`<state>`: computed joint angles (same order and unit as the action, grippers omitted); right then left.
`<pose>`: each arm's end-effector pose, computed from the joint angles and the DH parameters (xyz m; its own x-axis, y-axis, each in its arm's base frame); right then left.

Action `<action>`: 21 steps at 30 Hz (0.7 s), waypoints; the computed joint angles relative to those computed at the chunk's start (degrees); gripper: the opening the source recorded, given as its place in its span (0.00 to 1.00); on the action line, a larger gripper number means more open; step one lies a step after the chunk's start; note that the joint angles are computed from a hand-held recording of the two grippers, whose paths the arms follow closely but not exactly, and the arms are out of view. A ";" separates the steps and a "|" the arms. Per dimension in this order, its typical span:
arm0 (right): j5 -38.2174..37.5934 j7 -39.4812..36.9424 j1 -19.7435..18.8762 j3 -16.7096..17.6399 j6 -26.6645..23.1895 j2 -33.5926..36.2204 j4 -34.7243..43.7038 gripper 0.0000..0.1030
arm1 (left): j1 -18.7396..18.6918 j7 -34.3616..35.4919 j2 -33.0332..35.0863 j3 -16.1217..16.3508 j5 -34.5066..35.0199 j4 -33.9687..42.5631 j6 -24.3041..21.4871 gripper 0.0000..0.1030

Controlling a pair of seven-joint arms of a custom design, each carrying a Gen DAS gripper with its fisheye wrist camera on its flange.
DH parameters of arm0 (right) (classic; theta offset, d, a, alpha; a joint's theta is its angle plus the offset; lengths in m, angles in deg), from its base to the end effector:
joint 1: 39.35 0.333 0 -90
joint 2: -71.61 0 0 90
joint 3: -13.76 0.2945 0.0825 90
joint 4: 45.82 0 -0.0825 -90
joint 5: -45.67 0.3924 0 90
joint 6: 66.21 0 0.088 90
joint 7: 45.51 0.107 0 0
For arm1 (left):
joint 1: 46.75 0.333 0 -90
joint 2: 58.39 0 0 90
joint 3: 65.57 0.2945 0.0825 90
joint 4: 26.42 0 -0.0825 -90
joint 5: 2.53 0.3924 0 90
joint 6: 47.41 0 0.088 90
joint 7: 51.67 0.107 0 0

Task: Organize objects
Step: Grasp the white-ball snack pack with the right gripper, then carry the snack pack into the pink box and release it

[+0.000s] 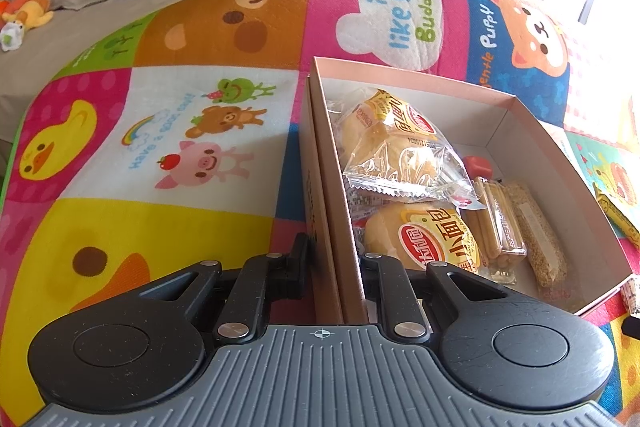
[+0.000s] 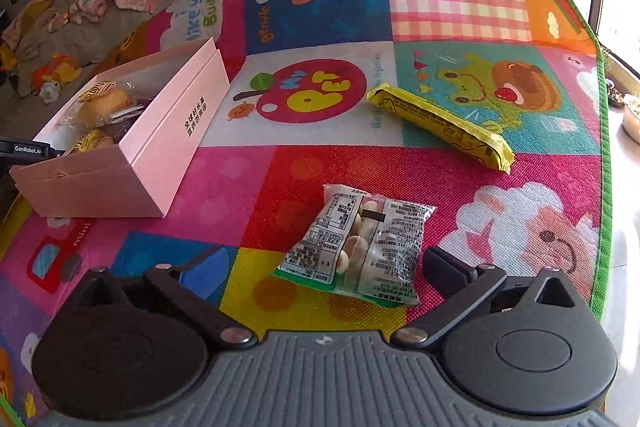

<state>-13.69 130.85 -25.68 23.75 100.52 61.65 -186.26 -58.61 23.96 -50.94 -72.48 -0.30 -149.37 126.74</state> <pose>0.4344 0.2481 0.3854 -0.0740 -0.9845 -0.1590 -0.7153 0.1635 -0.6795 0.5769 -0.1973 0.4069 -0.1664 -0.9733 0.1582 -0.7386 0.0168 -0.6740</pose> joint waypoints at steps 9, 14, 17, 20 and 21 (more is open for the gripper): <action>-6.14 3.03 2.67 -0.23 -7.81 1.86 3.28 0.71 | 0.17 1.16 -0.02 -0.30 -1.19 -0.09 0.18 0.17; 0.72 -4.62 4.67 -0.24 -6.40 -2.20 -0.64 0.62 | 0.02 1.04 -0.04 -0.12 -0.97 0.03 -0.20 0.17; 11.39 -14.65 7.61 -1.35 -2.63 -4.70 -3.52 0.58 | -0.28 0.39 0.14 0.24 0.37 0.81 -1.42 0.17; 25.10 -27.96 13.62 -4.46 0.69 -6.23 -5.12 0.55 | -0.21 0.10 0.27 0.18 1.01 1.19 -1.98 0.17; 26.68 -30.13 14.36 -4.26 1.18 -6.71 -5.01 0.55 | -0.12 0.13 0.29 0.06 0.89 1.17 -1.89 0.17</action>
